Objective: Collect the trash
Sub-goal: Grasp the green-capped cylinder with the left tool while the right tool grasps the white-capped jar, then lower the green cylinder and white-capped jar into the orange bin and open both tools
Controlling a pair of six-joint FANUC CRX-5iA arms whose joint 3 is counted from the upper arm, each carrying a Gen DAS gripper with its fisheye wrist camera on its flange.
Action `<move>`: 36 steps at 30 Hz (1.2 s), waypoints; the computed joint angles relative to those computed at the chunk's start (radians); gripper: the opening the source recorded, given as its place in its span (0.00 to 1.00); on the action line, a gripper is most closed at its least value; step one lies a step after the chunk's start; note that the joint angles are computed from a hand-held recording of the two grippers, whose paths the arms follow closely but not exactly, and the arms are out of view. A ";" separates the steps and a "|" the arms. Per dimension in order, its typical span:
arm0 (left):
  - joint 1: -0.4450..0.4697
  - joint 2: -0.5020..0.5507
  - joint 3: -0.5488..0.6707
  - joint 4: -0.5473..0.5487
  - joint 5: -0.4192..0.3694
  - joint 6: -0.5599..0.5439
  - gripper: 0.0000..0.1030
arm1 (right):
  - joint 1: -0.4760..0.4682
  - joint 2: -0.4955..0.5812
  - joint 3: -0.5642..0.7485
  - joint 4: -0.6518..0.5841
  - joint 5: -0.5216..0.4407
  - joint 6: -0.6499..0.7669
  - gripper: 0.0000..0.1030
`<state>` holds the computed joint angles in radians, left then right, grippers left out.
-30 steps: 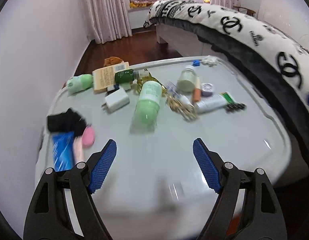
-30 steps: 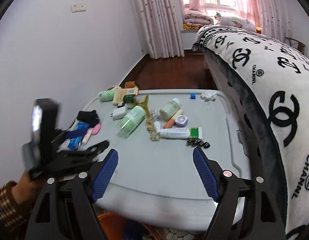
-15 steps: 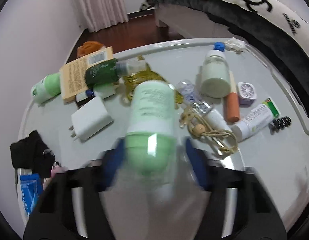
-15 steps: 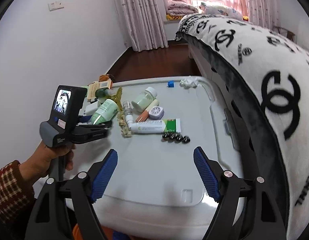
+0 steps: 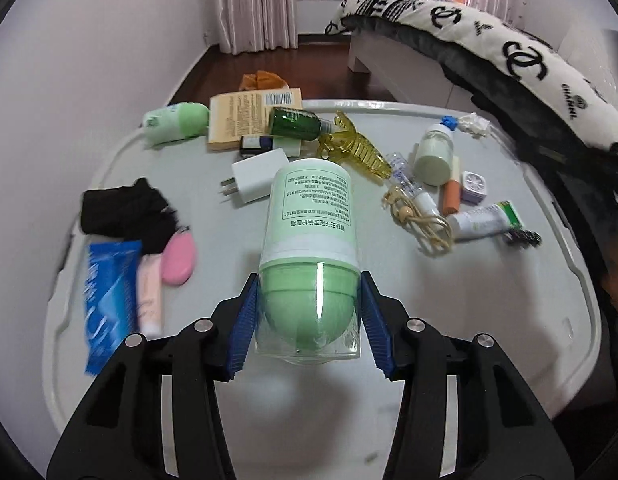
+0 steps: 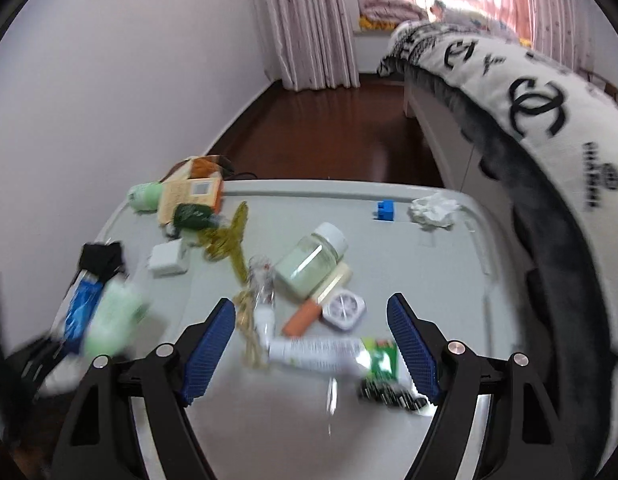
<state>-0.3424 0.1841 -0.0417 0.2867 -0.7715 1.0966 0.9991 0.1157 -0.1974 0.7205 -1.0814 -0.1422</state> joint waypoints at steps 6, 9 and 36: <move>0.018 -0.062 -0.101 0.114 0.044 -0.142 0.46 | -0.118 0.129 0.110 -0.079 0.034 0.095 0.73; 0.022 -0.055 -0.111 0.151 0.034 -0.183 0.46 | -0.160 0.178 0.165 -0.135 0.040 0.128 0.73; 0.097 -0.243 -0.285 0.181 -0.131 -0.313 0.46 | 0.251 0.000 0.050 -0.077 -0.083 -0.050 0.45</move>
